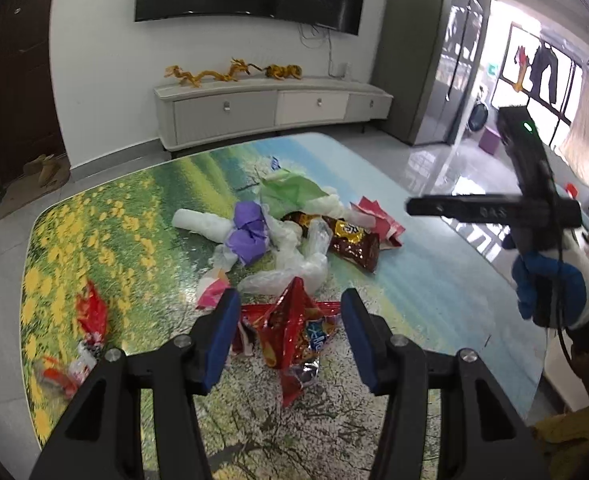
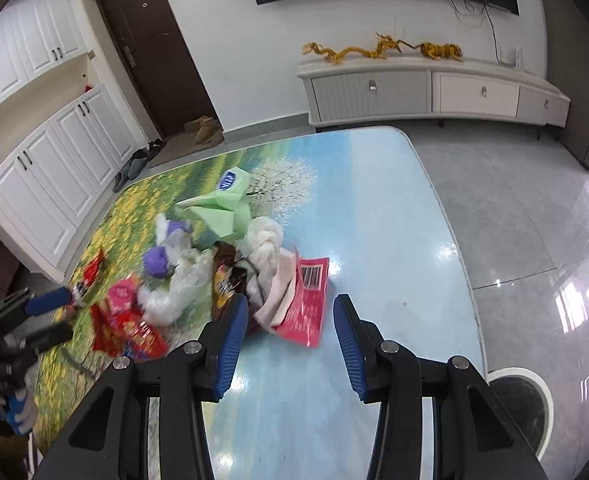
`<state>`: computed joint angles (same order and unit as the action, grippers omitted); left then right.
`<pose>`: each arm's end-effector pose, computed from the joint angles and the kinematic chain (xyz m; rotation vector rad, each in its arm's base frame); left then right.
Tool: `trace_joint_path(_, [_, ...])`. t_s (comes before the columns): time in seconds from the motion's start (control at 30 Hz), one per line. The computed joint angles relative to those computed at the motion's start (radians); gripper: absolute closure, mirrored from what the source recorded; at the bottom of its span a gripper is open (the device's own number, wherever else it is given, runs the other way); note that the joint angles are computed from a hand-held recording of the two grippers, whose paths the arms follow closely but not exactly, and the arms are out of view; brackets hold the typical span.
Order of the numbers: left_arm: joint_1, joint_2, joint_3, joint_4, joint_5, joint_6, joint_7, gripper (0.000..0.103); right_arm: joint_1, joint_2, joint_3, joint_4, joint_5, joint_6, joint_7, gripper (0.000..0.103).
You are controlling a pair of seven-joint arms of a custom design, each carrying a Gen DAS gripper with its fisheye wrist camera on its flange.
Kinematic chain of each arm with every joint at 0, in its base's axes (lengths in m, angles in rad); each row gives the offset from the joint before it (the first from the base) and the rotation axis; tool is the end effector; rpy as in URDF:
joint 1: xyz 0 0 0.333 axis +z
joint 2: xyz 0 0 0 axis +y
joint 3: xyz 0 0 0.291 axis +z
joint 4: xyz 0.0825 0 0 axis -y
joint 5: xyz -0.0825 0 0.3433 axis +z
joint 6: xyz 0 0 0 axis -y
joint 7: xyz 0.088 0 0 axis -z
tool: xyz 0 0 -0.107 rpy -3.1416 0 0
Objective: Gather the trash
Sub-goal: 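Grasp the red snack wrapper with the left tool while the right grasps the pink barcode wrapper, then carry both wrappers over the white bin and open both tools to drop them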
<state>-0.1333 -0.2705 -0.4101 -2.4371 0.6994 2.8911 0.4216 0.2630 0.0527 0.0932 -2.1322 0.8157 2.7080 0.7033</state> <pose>0.3743 -0.2796 0.4631 -1.7574 1.8348 -0.8848 0.5237 0.1672 0.4312 -2.1337 1.1803 -0.1946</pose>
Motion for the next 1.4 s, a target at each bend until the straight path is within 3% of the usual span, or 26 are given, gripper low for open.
trace_joint_path(0.1, [-0.009, 0.066, 0.007, 0.039, 0.003, -0.020, 0.024, 0.053, -0.002, 0.080, 0.006, 0.073, -0.049, -0.019, 0.055, 0.061])
trace_joint_path(0.3, [-0.068, 0.123, 0.053, 0.041, -0.027, -0.019, 0.066, 0.055, -0.022, 0.122, 0.033, 0.085, -0.088, -0.025, 0.063, 0.061])
trace_joint_path(0.4, [-0.095, 0.145, 0.069, 0.039, -0.067, -0.007, 0.089, 0.068, -0.041, 0.120, 0.044, 0.071, -0.053, -0.032, 0.033, 0.061])
trace_joint_path(0.53, [-0.111, 0.159, 0.074, 0.039, -0.072, 0.018, 0.083, 0.087, -0.050, 0.099, 0.044, 0.045, -0.013, -0.023, -0.012, 0.072])
trace_joint_path(0.7, [-0.113, 0.142, 0.063, 0.025, -0.040, 0.034, 0.008, 0.094, -0.063, 0.054, 0.035, 0.003, 0.109, -0.052, -0.119, 0.073])
trace_joint_path(0.97, [-0.101, 0.035, -0.002, 0.002, 0.007, -0.005, -0.108, 0.097, -0.052, -0.126, -0.047, -0.160, 0.274, -0.108, -0.265, 0.073])
trace_joint_path(1.13, [-0.100, -0.004, -0.037, 0.039, 0.007, -0.053, -0.107, 0.097, -0.045, -0.268, -0.118, -0.267, 0.324, -0.105, -0.321, 0.073])
trace_joint_path(1.3, [-0.120, 0.100, -0.054, 0.209, 0.051, -0.080, -0.069, 0.097, -0.072, -0.372, -0.195, -0.348, 0.317, -0.053, -0.337, 0.073])
trace_joint_path(1.4, [-0.174, 0.258, -0.045, 0.388, 0.062, -0.103, -0.001, 0.097, -0.101, -0.384, -0.236, -0.365, 0.293, -0.029, -0.315, 0.073])
